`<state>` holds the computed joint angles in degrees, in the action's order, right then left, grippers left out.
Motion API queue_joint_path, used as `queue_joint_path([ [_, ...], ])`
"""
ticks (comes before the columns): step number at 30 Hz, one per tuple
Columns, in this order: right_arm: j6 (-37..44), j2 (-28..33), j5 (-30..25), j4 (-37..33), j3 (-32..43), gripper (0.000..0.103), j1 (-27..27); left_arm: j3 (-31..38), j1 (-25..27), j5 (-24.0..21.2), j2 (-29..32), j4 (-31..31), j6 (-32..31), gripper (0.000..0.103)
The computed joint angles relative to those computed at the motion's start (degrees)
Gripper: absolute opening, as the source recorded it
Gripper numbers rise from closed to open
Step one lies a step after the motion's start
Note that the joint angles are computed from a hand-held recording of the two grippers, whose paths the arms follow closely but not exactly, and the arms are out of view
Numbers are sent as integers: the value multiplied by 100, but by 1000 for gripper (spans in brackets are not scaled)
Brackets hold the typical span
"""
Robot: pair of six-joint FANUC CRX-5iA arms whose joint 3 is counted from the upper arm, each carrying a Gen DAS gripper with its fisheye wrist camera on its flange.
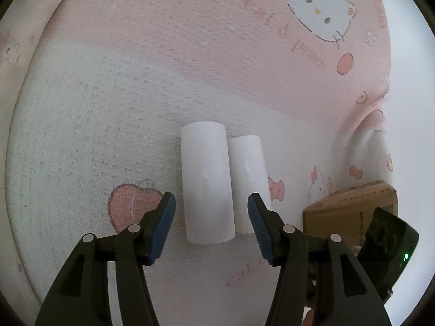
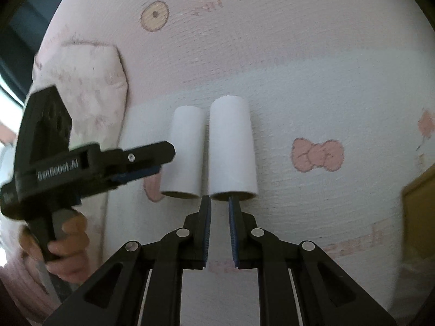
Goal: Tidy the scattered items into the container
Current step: 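Close the right tool on one white tube while the left tool grips the other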
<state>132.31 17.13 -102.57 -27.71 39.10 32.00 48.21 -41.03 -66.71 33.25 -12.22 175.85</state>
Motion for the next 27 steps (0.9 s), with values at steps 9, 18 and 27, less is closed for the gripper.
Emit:
queue_joint_path([
  [9, -110, -42, 393, 164, -59, 32, 90, 809, -27, -916, 455, -55, -38, 59],
  [18, -262, 55, 526, 291, -9, 42, 324, 1819, 23, -1616, 1021, -9, -540, 57],
  [27, -255, 361, 516, 574, 180, 46, 641, 1234, 301, -1113, 801, 460, -571, 47],
])
